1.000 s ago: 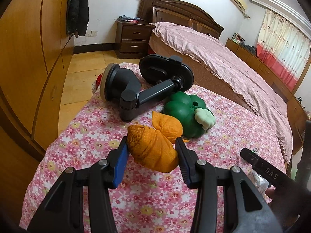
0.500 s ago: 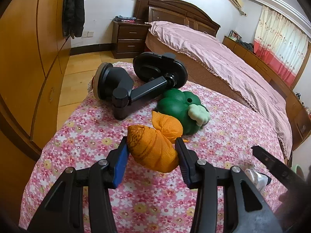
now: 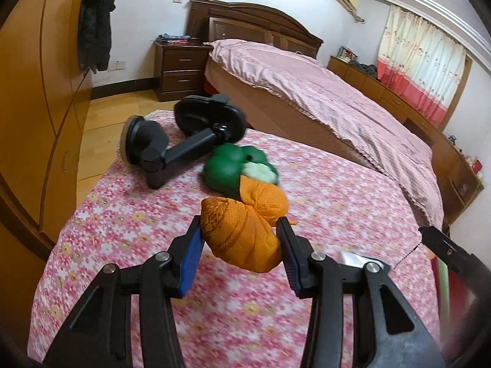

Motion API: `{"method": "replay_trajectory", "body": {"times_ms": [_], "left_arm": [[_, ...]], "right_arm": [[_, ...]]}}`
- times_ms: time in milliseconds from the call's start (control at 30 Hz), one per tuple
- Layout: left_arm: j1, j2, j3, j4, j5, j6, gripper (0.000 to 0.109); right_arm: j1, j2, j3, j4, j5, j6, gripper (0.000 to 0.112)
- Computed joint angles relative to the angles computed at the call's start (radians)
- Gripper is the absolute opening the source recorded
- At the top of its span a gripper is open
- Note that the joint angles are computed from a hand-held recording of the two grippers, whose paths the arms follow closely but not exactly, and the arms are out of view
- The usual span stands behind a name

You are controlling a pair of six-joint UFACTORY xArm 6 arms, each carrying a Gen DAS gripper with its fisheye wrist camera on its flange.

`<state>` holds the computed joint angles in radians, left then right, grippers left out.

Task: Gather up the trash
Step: 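Grasp the green toy keychain with the right tool while the left tool holds the mesh bag, then carry the mesh bag and green keychain over the red bucket with both tools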

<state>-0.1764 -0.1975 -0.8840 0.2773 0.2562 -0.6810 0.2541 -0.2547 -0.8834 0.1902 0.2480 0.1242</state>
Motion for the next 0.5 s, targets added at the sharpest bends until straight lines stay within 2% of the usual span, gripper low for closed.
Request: {"method": "replay_trajectory", "body": {"times_ms": [500], "left_arm": [[-0.144,-0.116,0.031,-0.032,0.034,0.035,0.048]], "right_arm": [[-0.092,-0.304,0.198,0.073,0.033,-0.039,0.05]]}}
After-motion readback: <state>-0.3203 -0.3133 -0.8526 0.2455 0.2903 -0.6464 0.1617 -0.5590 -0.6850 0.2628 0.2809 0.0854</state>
